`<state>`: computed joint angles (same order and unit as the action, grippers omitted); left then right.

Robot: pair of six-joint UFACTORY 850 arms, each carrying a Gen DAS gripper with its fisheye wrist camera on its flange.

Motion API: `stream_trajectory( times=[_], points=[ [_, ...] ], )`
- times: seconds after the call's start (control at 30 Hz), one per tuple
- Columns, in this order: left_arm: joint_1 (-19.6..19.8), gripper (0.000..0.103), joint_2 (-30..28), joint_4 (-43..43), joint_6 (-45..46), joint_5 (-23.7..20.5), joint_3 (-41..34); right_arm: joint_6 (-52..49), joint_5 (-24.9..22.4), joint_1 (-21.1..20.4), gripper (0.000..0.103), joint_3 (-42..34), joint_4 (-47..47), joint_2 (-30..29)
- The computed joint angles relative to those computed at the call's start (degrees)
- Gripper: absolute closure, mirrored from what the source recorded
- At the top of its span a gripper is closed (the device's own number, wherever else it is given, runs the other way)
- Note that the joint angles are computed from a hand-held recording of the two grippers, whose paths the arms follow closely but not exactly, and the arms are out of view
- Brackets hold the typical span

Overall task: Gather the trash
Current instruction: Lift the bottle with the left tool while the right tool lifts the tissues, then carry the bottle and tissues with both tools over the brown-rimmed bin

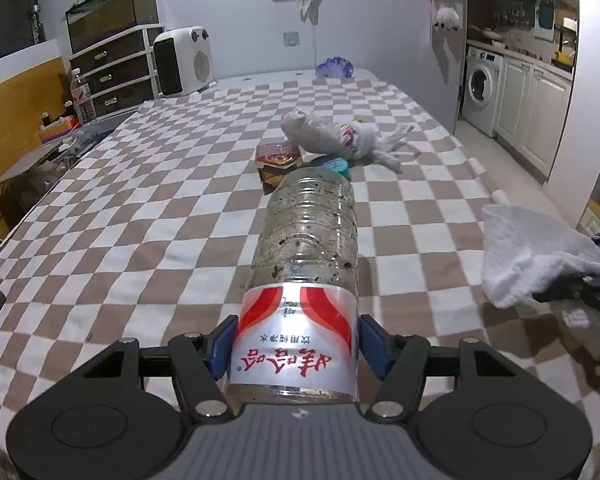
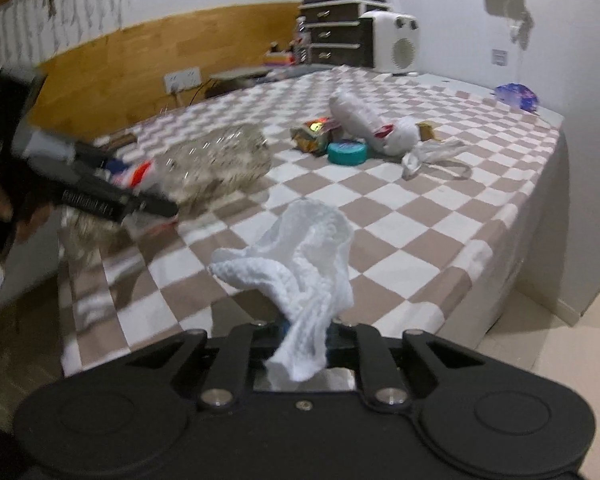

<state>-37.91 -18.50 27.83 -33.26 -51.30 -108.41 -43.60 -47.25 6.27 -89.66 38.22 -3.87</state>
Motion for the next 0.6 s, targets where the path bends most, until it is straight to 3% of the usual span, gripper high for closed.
stream_trajectory(
  times=[0.27, 0.6],
  points=[
    [-3.1, 0.039, 2.0, 3.4, -4.8, 0.5, 1.2, 2.9, 2.2, -0.4, 0.090, 2.5, 0.5, 2.9],
    [-7.1, 0.039, -2.3, 6.0, -9.6, 0.5, -6.5, 4.3, 5.2, -3.8, 0.090, 5.2, 0.6, 7.3]
  ],
)
